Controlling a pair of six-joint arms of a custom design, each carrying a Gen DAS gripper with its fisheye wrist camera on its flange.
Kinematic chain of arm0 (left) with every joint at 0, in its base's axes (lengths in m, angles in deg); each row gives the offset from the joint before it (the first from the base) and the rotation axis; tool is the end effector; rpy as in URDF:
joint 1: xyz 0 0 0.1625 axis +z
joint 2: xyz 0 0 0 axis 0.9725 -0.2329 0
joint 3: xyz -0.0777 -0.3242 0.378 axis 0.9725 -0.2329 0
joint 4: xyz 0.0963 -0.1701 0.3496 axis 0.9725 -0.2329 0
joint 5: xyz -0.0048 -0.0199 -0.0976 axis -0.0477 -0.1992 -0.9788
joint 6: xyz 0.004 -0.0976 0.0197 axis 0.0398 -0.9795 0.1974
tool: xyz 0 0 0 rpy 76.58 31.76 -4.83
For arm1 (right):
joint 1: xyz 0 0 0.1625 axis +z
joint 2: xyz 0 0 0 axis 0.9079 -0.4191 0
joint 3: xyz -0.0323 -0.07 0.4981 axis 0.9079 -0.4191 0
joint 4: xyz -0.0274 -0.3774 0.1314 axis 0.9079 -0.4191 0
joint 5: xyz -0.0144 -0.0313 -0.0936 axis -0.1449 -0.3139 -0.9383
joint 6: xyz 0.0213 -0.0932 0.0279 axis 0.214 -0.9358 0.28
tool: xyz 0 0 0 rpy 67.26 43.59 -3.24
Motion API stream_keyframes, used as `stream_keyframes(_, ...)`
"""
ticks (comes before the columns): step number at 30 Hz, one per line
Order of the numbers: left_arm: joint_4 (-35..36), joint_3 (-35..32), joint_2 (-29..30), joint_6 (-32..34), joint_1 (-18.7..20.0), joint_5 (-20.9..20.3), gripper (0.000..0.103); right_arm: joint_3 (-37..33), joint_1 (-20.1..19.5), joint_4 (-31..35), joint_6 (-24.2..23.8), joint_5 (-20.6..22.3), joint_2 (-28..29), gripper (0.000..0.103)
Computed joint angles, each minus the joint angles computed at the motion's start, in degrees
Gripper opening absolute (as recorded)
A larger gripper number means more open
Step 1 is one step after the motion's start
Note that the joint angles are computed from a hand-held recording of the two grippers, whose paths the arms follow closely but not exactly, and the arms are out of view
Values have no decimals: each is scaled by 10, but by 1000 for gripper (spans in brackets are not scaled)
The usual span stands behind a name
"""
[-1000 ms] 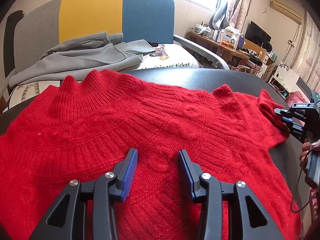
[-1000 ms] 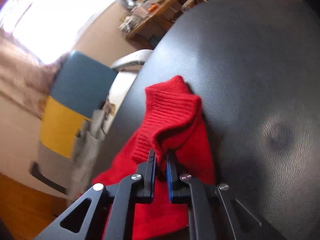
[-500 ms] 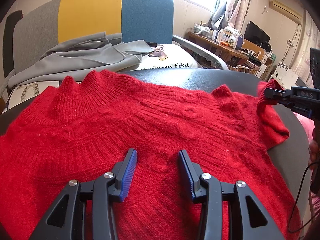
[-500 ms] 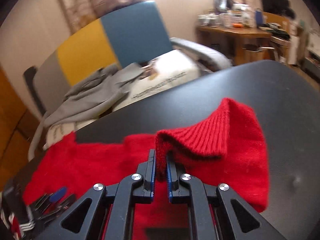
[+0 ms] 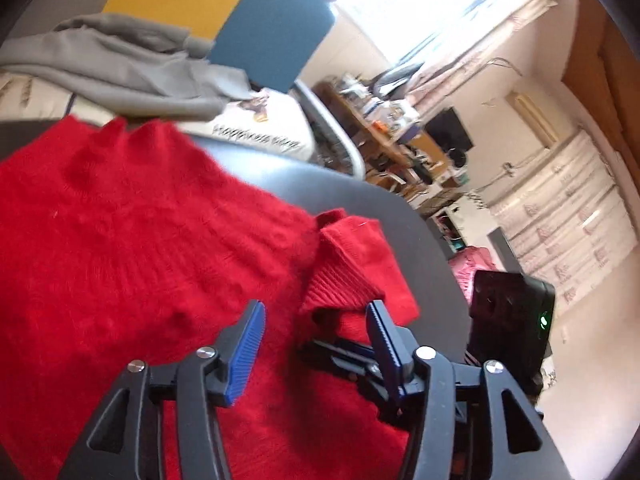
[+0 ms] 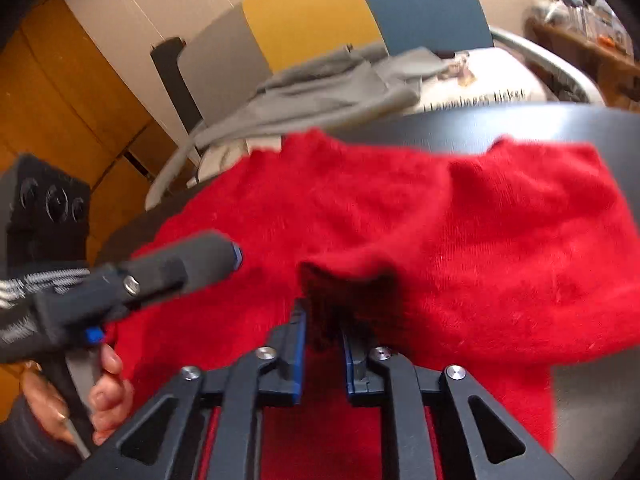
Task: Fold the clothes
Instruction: 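Fold the held sleeve across the sweater body with the right gripper, release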
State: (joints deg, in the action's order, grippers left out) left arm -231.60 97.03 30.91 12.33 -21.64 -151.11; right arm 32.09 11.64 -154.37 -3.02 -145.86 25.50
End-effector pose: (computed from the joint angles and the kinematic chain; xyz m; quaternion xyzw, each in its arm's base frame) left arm -0.3321 -0.7441 -0.0567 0.1274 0.9606 -0.2468 0.0062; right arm -0.0365 -0.7296 0.3069 0.1952 -0.9524 0.2054 0.1121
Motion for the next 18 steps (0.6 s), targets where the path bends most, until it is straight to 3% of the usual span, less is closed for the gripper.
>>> stream_keyframes(8, 51, -16, 7, 3, 1, 29, 61, 60, -29, -36, 44, 47, -44, 51)
stream_keyframes(10, 59, -28, 12, -19, 7, 24, 61, 81, -39, -48, 52, 59, -58, 63)
stream_keyframes(14, 66, -54, 24, -59, 21, -30, 61, 113, -59, -64, 61, 66, -73, 65)
stream_keyframes(16, 80, -68, 31, -83, 26, -66, 61, 123, -71, -71, 64, 87, -75, 65)
stream_keyframes(18, 99, -80, 37, -104, 27, -76, 61, 126, -79, -74, 67, 109, -76, 66)
